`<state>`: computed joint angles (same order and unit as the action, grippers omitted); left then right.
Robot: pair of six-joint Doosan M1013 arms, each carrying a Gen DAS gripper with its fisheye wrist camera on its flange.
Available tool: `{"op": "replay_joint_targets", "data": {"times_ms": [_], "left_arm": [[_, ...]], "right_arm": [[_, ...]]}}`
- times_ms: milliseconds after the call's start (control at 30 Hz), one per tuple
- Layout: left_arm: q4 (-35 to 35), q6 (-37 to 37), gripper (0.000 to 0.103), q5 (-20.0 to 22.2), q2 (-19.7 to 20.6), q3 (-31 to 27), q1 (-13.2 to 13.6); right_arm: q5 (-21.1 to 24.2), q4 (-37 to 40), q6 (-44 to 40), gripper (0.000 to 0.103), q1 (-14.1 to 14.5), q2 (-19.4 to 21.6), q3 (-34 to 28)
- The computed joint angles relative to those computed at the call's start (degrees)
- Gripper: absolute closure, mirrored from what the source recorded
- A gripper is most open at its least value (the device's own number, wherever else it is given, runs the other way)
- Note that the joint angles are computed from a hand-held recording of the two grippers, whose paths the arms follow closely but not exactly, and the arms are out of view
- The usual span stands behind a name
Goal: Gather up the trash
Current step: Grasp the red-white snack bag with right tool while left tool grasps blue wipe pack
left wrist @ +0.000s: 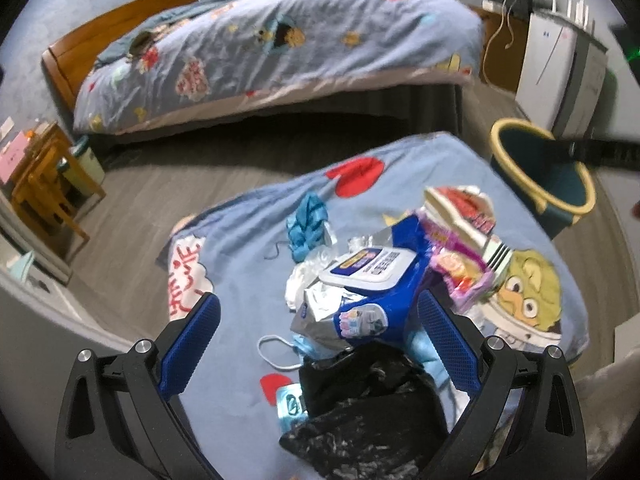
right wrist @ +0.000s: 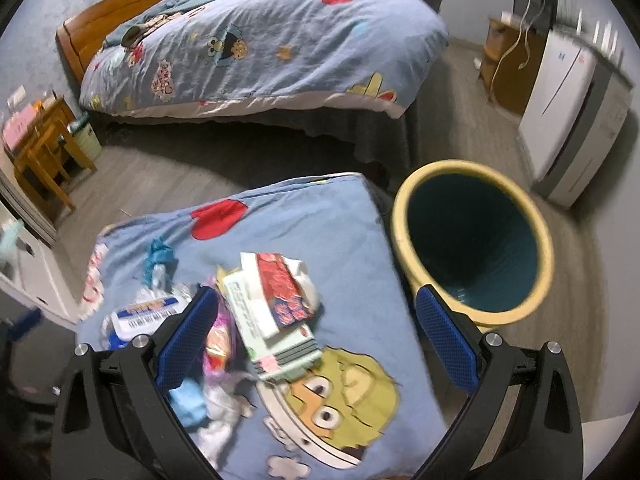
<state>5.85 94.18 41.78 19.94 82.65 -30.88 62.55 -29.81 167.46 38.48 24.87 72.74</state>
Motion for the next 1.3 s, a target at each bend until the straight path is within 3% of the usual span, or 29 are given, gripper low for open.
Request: {"op": "replay_joint_targets", "data": {"times_ms": [167,233,400,500,567,700,833,967,1300], "left_arm": [[-2.41,0.94,0.007,1.96,2.34,-1.66,0.25],[-2.81,2.78,0.008,1.30,2.39,-1.41,-0.02],[-5.24,9.50,0.008,-0.94,1.86,-0.49,-1.17],[-5.46,10.89,0.009,0.92,2.97,-1.52,-1.50],[-5.23,11.36,0.023,2.78,3.99,-2.46,-1.67],[-1.92,10.90,0.033,3.46,4.86,-3.05,-2.22],[-1.27,11.37,0.055,2.99,4.82,-3.16,-2.24],[-0.87,11.11,0.079,1.81,4.41,-3.00,-2.03],[-2.90,6.88,0.095,-2.57,2.82,-3.32,-0.56]], "right_arm": [[-1.79,3.04,-4.23,0.010,-1.68,1.76,-1.04],[-3.10,6.81,-7.92,0.024,-2.80,2.62,-1.38],[-3.91,13.44,-13.37,0.037,-4.70,4.46,-1.58],[-4.36,16.84,-15.65,0.048,-5.69,5.30,-1.45],[-4.17,17.94,-16.84,0.051,-5.93,5.90,-1.71],[-3.24,20.37,-20.03,0.063,-6.42,6.83,-1.99],[-3.56,20.38,-19.89,0.087,-6.65,6.72,-1.53],[-5.33,20.11,-19.05,0.088,-6.65,6.00,-0.89],[-9.43,16.50,-13.52,0.088,-6.57,3.02,0.86]]}}
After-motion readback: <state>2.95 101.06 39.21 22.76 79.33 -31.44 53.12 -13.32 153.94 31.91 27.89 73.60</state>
